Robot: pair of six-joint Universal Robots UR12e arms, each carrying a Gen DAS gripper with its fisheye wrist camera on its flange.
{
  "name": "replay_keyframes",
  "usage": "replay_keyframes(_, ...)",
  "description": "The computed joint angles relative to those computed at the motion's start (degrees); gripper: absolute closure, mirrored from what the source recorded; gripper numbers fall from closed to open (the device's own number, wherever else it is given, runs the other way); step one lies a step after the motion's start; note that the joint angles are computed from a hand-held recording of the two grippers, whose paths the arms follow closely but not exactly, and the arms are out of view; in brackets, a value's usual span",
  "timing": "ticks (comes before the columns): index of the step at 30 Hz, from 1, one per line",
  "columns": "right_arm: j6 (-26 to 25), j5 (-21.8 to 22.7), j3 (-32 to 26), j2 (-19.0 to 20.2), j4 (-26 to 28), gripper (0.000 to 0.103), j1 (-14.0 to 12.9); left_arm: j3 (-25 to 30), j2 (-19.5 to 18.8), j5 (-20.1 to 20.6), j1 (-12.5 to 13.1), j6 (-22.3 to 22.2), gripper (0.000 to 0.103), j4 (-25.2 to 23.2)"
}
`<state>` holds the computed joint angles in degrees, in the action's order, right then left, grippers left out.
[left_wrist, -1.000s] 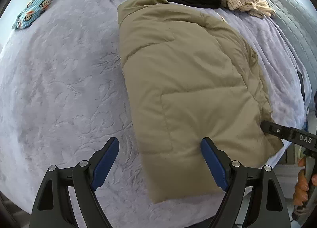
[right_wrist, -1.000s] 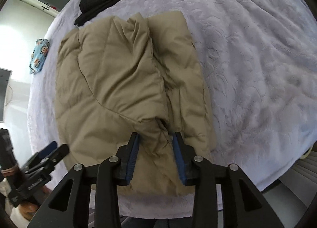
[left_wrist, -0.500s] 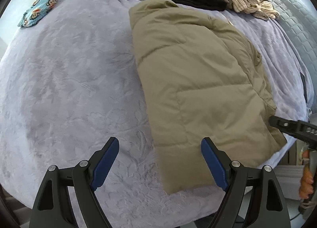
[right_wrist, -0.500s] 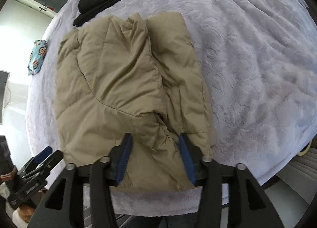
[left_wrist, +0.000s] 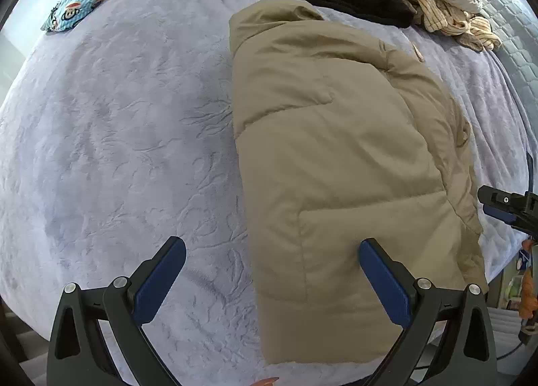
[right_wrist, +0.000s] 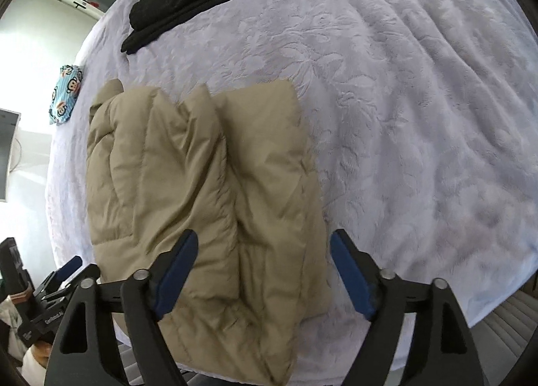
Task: Fold large clothes
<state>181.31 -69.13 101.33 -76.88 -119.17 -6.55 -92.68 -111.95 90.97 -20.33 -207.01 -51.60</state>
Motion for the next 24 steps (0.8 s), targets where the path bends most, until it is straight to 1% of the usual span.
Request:
replay_keyframes(4,-0.99,1.94,-1.06,1.6,2.92,0.015,-0.98,0.84,-0.74,-0.36,0.03,-0.17,0.0,-0.77)
replay_keyframes(6,-1.69,2.76,-0.92,1.85,3.11,0.001,-1.39,1.07,-0.97,-0.77,0.1,-0.29,0.0,-0.89)
replay_keyframes(9,-2.49,4.43,-0.38,2.06,2.08,0.0,-1.97,0.94,-1.08,-2.2,0.5,-0.61,0.0,-0.44)
replay_keyframes(11,-3.1,5.74,-0.39,2.29,2.68,0.0,-2.26,0.79,-1.17,-3.74,0.91,-0.89,0.0,0.05)
replay_keyframes(17,-5.57,8.12,-1.65,3.65,5.56,0.0,-2.37,-0.66,-1.23,-11.06,3.32,0.39,0.0,3.87)
replay_keyframes(21,-6.4,7.89,-2.91,5.1,7.31,0.0,-2.1,-1.99,-1.61,-18.51,5.96,0.16,0.0,7.28)
replay_keyframes(22,-6.54,8.4,-3.18,5.43,7.93,0.0,-2.19,-2.39,-1.73,-20.48,6.65,-0.14,0.0,8.26)
replay_keyframes(23,-6.69,9.26,-3.46,5.79,8.73,0.0,-2.36,-3.09,-1.89,-23.39,7.59,-0.95,0.0,10.0)
replay_keyframes(24,-7.27,10.96,-3.82,6.17,10.13,0.0,-2.7,-3.65,-2.03,-25.42,8.25,-1.65,0.0,11.31)
